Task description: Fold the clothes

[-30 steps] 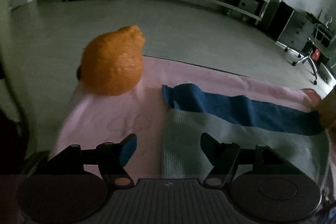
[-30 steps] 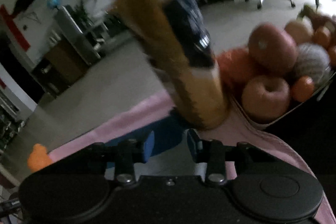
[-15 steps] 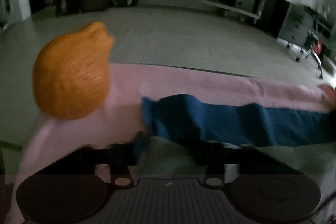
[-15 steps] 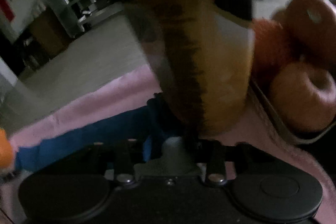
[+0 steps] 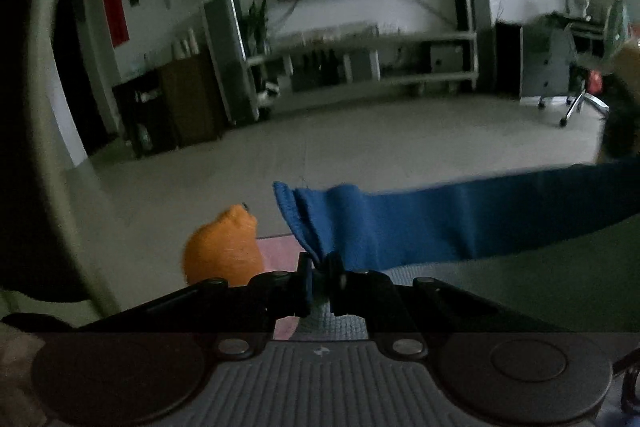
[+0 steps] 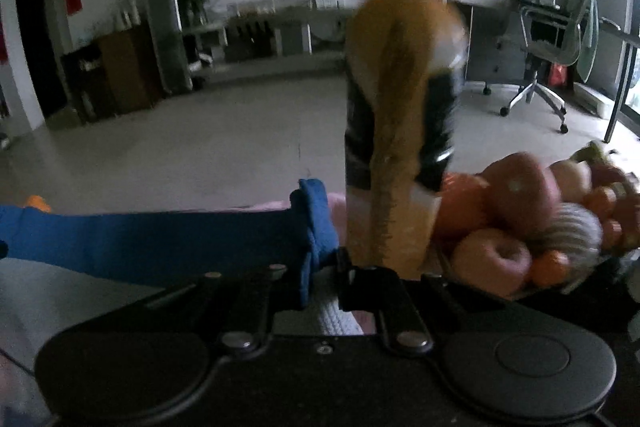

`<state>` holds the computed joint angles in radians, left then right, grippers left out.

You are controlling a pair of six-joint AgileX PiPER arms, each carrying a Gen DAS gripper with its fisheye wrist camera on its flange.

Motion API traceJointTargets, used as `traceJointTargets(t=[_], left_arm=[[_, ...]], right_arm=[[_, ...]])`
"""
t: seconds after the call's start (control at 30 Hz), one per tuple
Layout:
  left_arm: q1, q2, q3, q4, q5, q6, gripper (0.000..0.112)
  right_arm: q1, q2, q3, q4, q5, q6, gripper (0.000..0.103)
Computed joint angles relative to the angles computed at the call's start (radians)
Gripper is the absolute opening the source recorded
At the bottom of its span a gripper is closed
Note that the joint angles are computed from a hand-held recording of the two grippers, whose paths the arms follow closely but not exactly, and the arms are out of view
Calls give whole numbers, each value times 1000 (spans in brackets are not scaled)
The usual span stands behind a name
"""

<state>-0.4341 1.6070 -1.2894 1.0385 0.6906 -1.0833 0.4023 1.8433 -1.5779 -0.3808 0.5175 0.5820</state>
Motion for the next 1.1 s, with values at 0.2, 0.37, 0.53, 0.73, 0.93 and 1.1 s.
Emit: traceJointTargets(t=[0.2,0.37,0.53,0.73,0.93,1.1], left_arm=[[-244,-385,335,-95,196,-6,24],[-423,-848,621,-204,357,-76,42],[-30,-849,615,-546,119,58,54],[-14,-680,626,-611,21,14,54],[79,-654,695,-814,-105,237,50],[174,-570,688,-1009,-134,442,49]], right_arm=[[-19,-431,401,126,-55,-67,11],[-221,-711,698,626,-4,-541,52],[-464,-668,740,1125,118,-828,52],[-394,-599,869,1483,12,-1155,52],[-371,-561,865,1417,34,-1081,51],[-396,-532,872,1438,74,-1052,51]])
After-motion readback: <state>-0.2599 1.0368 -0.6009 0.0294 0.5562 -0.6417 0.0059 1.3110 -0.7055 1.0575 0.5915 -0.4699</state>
